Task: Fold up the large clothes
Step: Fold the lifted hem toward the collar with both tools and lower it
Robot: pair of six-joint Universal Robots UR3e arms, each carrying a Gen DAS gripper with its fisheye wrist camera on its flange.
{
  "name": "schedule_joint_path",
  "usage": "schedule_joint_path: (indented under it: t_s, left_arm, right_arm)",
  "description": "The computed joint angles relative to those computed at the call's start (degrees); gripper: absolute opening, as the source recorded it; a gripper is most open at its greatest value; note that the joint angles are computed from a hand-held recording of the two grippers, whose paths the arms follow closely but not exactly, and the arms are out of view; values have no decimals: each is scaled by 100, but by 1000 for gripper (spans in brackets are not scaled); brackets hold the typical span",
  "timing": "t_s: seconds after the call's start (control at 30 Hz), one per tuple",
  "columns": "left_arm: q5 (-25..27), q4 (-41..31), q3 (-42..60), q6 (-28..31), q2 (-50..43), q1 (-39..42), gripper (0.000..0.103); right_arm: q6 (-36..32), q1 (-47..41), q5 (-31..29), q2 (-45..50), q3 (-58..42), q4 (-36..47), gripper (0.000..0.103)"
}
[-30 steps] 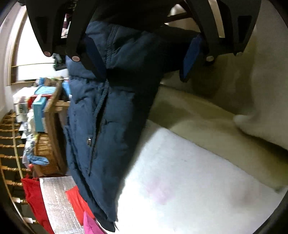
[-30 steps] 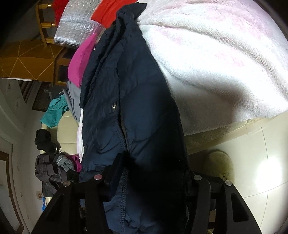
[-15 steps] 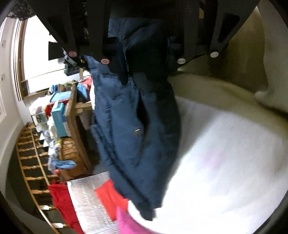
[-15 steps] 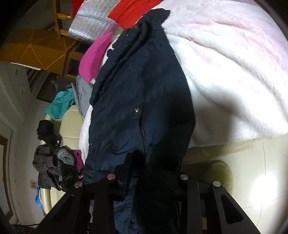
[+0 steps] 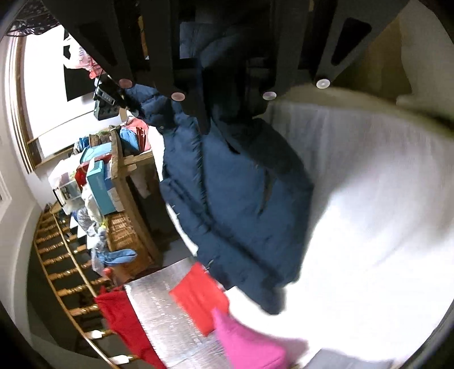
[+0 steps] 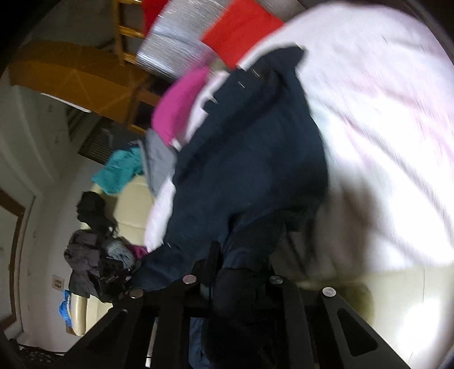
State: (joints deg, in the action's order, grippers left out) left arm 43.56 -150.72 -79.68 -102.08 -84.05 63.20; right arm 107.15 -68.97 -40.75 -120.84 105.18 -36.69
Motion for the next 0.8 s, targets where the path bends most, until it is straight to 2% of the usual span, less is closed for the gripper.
schedule_joint_path:
  t_s: [0.23,0.27,0.47,0.57,0.63,0.7,0.73,0.8]
  left_arm:
    - [-650,-593,1362,-62,-399,-520,19]
    - [-619,-776,1594,102,-551,-438,19]
    - [-1004,-623,2672,-517,-1195,-901,19]
    - [-1237,-252,3213,-1056,-1554,-1206,19]
    - [-1399,327,3503,-1688,-1750,-1502,18]
    - [-1515,971,3739,-2330,-1966,-1756,18]
    - [-1578,1449,3880,-2788,-2125,-1927,18]
    - [-1597,2306,4003,-3572,-2345,-2191,18]
  right_arm:
    - [515,595,891,285,-578,-348,17]
    - [600,636,992,322,-595,-410,17]
    - [1743,1046,1422,644,-697,-1560,16]
    - [2676,1333,1662,875,-710,-2702,16]
    - [3462,1548,1800,1118,-683,-3734,16]
    - [4702,1855,1879,1509,-588,-5402,16]
    - [5191,1981,1870,1619,-525,-6041,16]
    - [6489,2333,1768,2245,-612,-7834,16]
